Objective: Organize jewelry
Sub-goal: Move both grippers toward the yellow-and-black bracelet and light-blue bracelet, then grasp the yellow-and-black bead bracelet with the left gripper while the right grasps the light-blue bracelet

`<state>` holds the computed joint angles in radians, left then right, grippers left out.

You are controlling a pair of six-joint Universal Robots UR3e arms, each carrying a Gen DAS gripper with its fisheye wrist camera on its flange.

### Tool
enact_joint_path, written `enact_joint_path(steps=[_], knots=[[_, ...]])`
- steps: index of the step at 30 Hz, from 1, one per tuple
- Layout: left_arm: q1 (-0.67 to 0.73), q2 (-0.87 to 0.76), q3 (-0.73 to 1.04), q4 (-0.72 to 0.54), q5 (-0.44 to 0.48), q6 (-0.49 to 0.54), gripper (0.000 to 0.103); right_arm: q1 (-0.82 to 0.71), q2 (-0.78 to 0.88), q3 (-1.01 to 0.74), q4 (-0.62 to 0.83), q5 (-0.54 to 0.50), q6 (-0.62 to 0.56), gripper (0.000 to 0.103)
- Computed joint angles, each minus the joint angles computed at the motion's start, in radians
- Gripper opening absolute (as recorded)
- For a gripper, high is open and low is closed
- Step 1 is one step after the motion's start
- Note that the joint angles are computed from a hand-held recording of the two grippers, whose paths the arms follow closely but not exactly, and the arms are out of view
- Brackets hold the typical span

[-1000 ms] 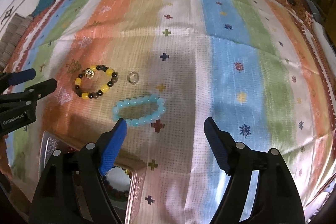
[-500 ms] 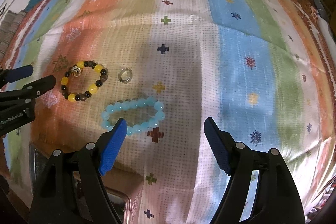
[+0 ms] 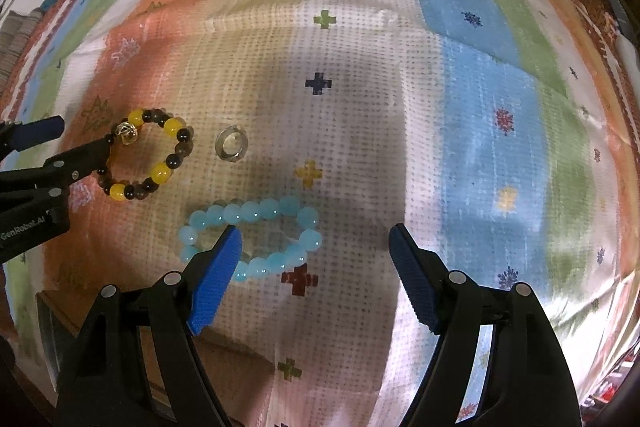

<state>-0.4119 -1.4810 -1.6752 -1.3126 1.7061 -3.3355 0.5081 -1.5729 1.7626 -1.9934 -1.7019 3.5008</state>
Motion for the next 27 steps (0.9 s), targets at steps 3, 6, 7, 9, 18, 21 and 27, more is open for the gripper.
enact_joint_path(steps=[3,6,7,9,18,21,27], knots=[[0.009,-0.018,-0.004,-0.004,-0.013,0.014,0.072,0.002,0.023,-0.012,-0.005,0.0,-0.008,0.076],[0.006,-0.033,-0.008,-0.007,-0.014,0.031,0.072,0.002,0.029,-0.015,-0.004,0.0,-0.012,0.076],[0.0,-0.04,-0.007,-0.004,-0.003,0.031,0.072,0.0,0.032,-0.015,-0.004,0.002,-0.016,0.076],[-0.003,-0.048,-0.011,0.004,0.003,0.032,0.072,0.001,0.042,-0.022,-0.003,-0.001,-0.018,0.076],[0.036,-0.028,-0.039,0.018,-0.006,0.048,0.029,0.015,0.074,-0.023,-0.029,-0.048,-0.021,0.05],[0.037,-0.024,-0.044,0.022,0.001,0.05,0.012,0.014,0.07,-0.021,-0.039,-0.058,-0.027,0.02],[0.085,0.026,-0.05,0.016,-0.04,0.066,0.012,0.026,0.066,-0.022,-0.072,-0.053,-0.043,0.012]])
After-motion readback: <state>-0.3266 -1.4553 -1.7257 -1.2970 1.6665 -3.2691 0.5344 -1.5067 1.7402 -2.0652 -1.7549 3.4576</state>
